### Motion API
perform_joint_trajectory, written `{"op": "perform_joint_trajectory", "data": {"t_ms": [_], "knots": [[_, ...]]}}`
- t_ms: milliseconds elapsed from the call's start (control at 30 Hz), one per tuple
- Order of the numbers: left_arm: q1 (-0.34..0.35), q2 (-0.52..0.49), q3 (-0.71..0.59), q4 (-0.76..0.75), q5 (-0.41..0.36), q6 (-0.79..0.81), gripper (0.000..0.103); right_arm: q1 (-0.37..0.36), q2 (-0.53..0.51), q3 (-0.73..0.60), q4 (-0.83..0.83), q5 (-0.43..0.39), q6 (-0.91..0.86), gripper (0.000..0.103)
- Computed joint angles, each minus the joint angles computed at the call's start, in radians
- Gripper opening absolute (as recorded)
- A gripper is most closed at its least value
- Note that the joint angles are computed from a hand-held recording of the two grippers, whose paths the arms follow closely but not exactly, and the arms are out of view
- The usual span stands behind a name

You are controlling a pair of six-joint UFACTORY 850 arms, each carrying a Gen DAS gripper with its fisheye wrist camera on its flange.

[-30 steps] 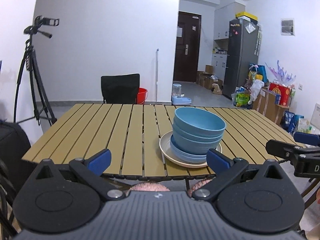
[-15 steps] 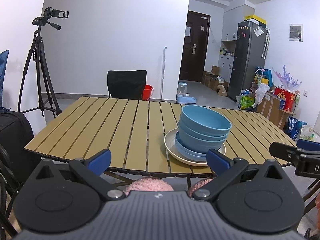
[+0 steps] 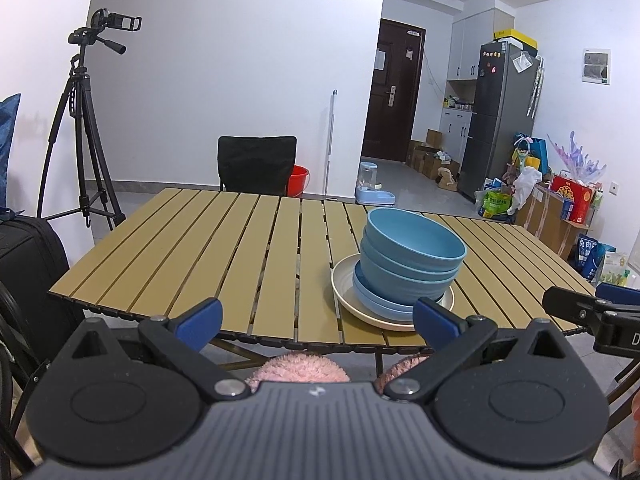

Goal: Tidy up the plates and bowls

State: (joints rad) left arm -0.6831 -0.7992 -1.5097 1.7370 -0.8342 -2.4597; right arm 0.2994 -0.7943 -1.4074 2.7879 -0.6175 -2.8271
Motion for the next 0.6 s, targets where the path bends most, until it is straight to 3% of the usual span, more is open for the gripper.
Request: {"op": "perform_joint_trajectory", "data": {"t_ms": [600], "knots": [[-0.001,0.000,0.001,0.010,-0.001,-0.006,0.103,0.000,0.001,0.002,0.000,0.000,0.001,0.103]]}}
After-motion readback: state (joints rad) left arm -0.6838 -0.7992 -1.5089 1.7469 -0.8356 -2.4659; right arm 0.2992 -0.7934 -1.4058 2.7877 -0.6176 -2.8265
